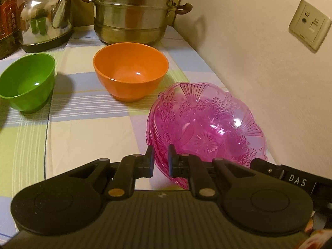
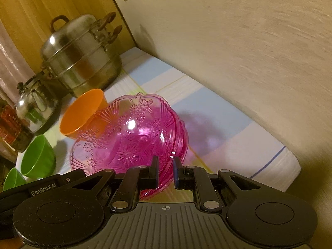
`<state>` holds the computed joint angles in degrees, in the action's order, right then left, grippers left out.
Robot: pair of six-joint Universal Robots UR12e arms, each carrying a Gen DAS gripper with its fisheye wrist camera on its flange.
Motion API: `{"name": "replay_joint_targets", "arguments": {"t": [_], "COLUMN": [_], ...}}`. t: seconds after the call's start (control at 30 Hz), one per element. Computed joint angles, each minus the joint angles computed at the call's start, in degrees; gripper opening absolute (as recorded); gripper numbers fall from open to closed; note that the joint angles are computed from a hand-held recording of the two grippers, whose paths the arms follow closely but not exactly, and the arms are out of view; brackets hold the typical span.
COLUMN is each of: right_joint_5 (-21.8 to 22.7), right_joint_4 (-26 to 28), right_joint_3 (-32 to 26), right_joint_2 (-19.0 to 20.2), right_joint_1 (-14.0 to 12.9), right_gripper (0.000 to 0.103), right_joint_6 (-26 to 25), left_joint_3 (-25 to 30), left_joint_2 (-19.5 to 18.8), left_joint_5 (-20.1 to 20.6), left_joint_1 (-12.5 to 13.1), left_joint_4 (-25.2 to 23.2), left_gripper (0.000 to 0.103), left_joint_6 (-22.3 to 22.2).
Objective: Organize plates and bowls
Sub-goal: 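Carry the pink dish over the stacked dishes and lower it onto them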
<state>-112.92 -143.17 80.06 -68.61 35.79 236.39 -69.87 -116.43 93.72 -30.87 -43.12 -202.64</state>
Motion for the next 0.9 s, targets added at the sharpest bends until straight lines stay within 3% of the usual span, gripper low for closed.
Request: {"name": "replay_joint_targets", "arguments": {"t": [0.7,0.9], "right_joint_5": [1.9,2.4], "right_joint_4": [2.4,2.2], "right_joint_3": [-1.3,-1.5], "right_joint_2": [1.4,1.8], "right_joint_1": [-1.2,-1.4], "right_gripper": [0.013,0.013], "right_joint_6": [-0.3,0.2], "left_joint_3": [2.9,3.9], "left_joint_2": [-2.3,-2.9], "left_joint_5": [0.8,2.9], "left_joint_1": [-0.2,-0.7], "left_joint_4": [-3.2,-4.4], "left_gripper": [0.012,0.014], "left_joint_6": [2.4,4.5]}}
